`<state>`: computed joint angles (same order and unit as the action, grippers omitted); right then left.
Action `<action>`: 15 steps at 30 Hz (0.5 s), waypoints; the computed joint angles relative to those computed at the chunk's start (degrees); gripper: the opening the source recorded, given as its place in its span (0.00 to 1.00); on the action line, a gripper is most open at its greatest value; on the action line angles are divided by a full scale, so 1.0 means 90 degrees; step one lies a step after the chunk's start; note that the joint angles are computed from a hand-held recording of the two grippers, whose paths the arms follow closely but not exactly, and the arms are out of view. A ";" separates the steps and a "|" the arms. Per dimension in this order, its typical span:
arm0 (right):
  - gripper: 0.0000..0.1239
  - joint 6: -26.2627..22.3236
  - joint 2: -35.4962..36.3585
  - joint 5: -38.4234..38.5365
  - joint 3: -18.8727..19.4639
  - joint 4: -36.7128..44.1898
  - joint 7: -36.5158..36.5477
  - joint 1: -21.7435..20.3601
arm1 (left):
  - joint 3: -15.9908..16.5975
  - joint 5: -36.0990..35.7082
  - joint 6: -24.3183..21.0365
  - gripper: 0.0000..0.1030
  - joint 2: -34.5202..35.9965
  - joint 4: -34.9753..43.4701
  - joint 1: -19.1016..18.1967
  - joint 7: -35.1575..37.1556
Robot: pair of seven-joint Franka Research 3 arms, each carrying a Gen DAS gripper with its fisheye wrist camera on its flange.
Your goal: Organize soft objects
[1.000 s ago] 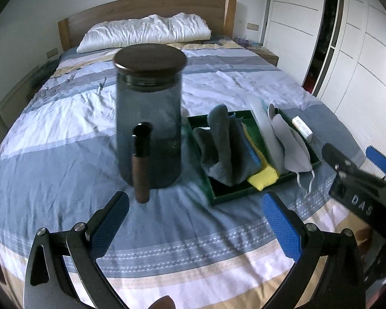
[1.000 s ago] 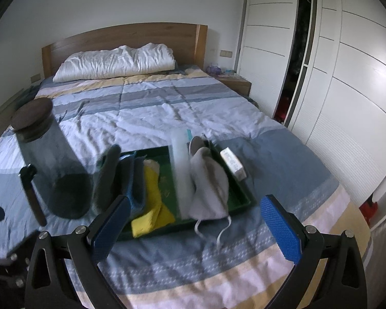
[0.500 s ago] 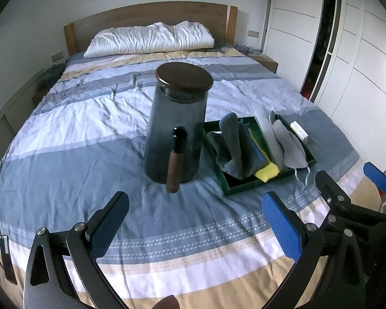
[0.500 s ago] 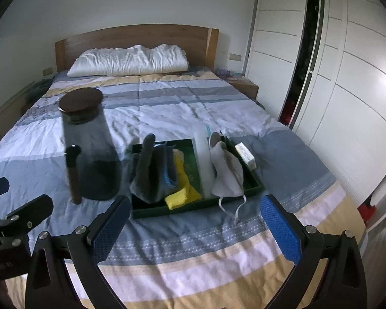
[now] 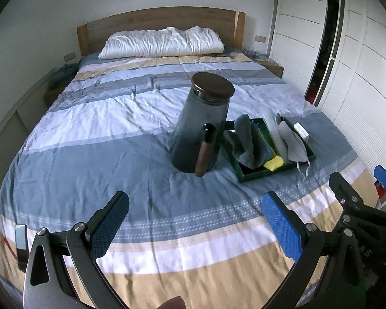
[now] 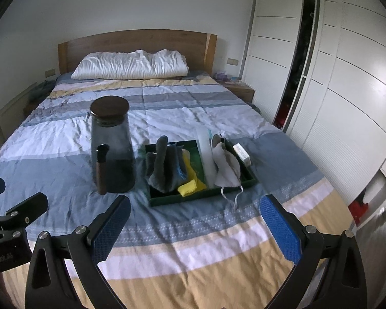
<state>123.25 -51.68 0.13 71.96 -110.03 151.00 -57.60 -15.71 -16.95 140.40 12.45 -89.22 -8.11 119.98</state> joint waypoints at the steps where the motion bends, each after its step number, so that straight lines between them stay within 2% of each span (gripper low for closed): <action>1: 0.83 -0.0195 -0.0050 0.0006 0.0012 0.0131 0.0051 0.0008 | -0.0008 -0.0079 -0.0054 0.98 -0.0070 -0.0039 0.0057 0.0118; 5: 0.83 -0.0977 -0.0336 0.0225 0.0045 0.0717 0.0154 -0.0109 | 0.0052 -0.0515 -0.0351 0.98 -0.0400 -0.0167 0.0260 0.0789; 11: 0.83 -0.2604 -0.0801 0.0588 0.0007 0.2041 0.0049 -0.0532 | 0.0265 -0.1091 -0.0943 0.98 -0.0785 -0.0208 0.0374 0.1669; 13: 0.83 -0.3125 -0.0898 0.0689 -0.0043 0.2503 -0.0057 -0.0684 | 0.0349 -0.1295 -0.1196 0.98 -0.0890 -0.0186 0.0391 0.1826; 15: 0.83 -0.3412 -0.0978 0.0813 -0.0149 0.2780 -0.0192 -0.0740 | 0.0434 -0.1419 -0.1240 0.98 -0.1096 -0.0294 0.0379 0.1885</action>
<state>92.54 -60.49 7.45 70.62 -85.01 149.28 -64.26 -11.80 -29.72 129.24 2.58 -91.86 -4.70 136.95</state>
